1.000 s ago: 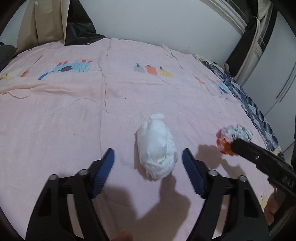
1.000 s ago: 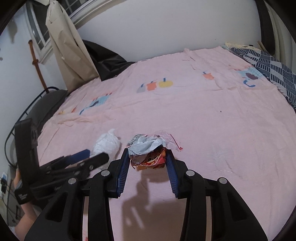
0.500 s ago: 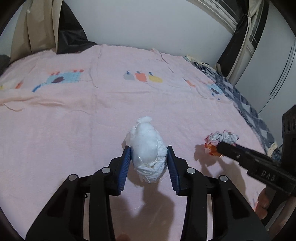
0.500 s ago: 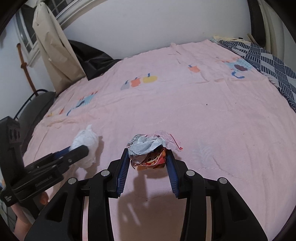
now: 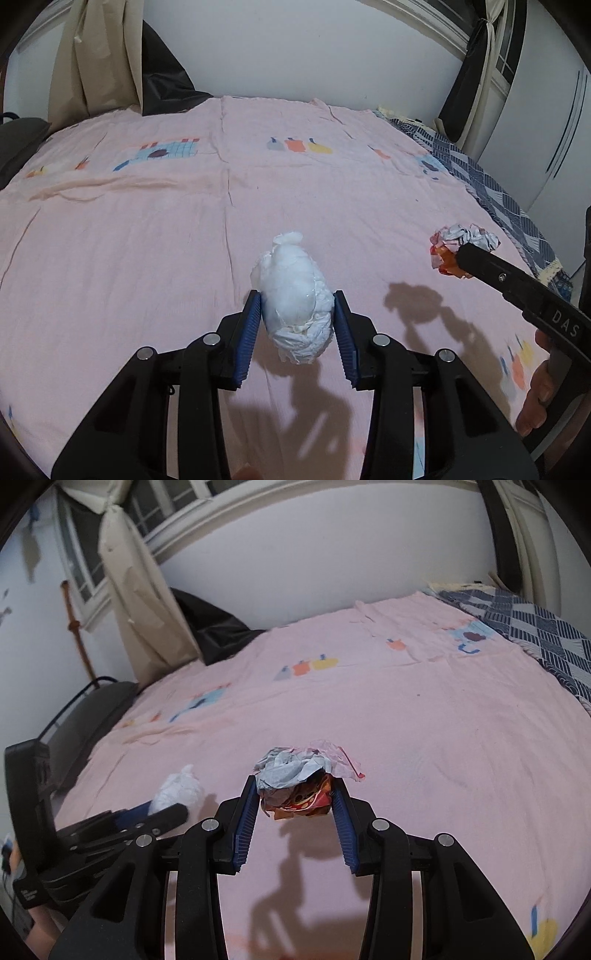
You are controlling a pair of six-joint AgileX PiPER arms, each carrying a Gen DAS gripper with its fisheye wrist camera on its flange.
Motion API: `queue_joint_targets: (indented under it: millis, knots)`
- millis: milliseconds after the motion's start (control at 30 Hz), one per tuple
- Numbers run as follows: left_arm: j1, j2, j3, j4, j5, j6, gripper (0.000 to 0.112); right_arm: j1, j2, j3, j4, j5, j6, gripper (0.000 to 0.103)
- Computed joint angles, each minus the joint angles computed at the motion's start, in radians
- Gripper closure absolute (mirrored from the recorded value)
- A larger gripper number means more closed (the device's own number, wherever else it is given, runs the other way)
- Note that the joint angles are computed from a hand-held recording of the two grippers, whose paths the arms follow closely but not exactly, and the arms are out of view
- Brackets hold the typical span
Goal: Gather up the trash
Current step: 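Lower both tools into the clear bag and open both to drop tissue and wrapper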
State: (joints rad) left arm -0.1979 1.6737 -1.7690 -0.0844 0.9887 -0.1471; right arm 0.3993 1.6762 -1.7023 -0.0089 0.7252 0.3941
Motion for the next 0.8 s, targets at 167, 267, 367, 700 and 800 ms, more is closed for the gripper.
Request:
queue_joint_targets:
  millis: [167,267,367,700,800]
  knots:
    - [-0.031,-0.115,0.130,0.029,-0.014,-0.028,0.072,0.061,-0.109,0.118,-0.047,-0.019,0.021,0.065]
    - [-0.060,-0.179,0.194,0.056,-0.007,-0.029,0.072,0.096,-0.169,0.181,-0.069,-0.027,0.045,0.065]
    - [-0.080,-0.238,0.245,0.072,-0.003,-0.028,0.072,0.143,-0.220,0.228,-0.123,-0.021,0.080,0.065]
    - [-0.185,-0.410,0.362,0.234,0.039,-0.177,0.072,0.308,-0.326,0.312,-0.333,0.108,0.281,0.065]
    - [-0.223,-0.458,0.391,0.271,0.067,-0.224,0.072,0.358,-0.360,0.338,-0.365,0.141,0.317,0.065]
